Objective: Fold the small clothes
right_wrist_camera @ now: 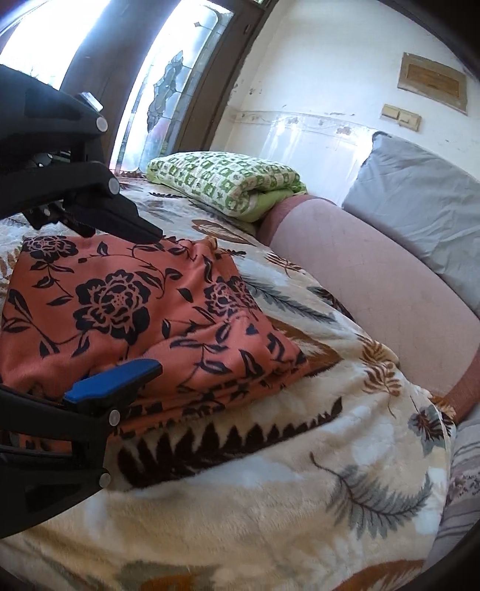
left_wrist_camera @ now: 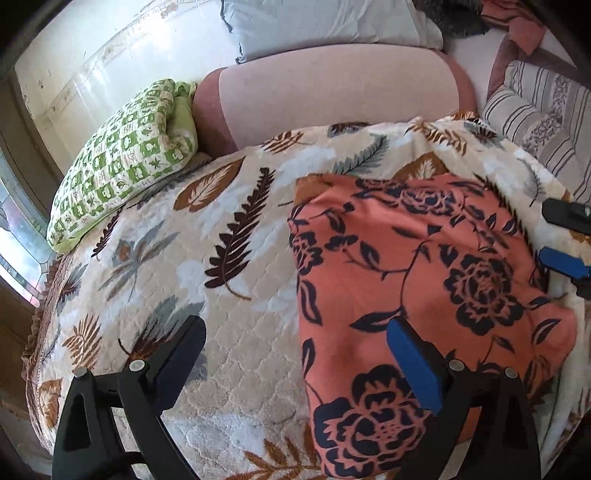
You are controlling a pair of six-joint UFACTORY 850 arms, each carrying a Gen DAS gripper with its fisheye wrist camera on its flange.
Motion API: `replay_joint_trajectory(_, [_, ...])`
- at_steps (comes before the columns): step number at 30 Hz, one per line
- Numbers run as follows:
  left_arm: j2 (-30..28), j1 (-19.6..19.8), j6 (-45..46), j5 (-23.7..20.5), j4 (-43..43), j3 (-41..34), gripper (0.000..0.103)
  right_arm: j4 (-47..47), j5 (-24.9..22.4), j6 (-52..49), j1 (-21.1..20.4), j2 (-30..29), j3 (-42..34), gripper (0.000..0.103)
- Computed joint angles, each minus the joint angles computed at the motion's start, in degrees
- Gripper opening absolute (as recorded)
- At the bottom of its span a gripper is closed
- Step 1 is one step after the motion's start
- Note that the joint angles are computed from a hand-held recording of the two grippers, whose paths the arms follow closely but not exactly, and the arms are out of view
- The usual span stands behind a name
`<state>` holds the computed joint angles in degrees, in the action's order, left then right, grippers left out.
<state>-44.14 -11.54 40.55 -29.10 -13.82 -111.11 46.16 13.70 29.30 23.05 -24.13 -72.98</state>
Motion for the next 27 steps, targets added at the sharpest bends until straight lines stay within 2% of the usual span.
replay_joint_trajectory(8, [-1.05,-0.66,0.14,-1.23,-1.46,-2.14,0.098,1.19,1.33,1.71,-0.39,2.70,4.27,0.068])
replay_joint_trajectory(13, [-4.47,-1.07,-2.30,-5.67,-0.10,-7.13,0.098,2.04,1.44,2.09,-0.72,3.42,5.58,0.069])
replay_joint_trajectory(19, [-8.58,-1.42,-5.09,-10.08,1.50,-13.29,0.098,-2.22,0.04,7.21,-1.63,2.86,5.57,0.070])
replay_joint_trajectory(25, [-14.42,-1.34,-6.07,-17.92,1.11,-22.89,0.098,-3.83,-2.78,8.56,-2.46,0.66,3.03,0.070])
replay_joint_trajectory(27, [-19.10,-1.06,-7.00,-24.28,0.42,-31.04,0.098,-3.90,-3.26,8.55,-2.68,0.26,2.69,0.070])
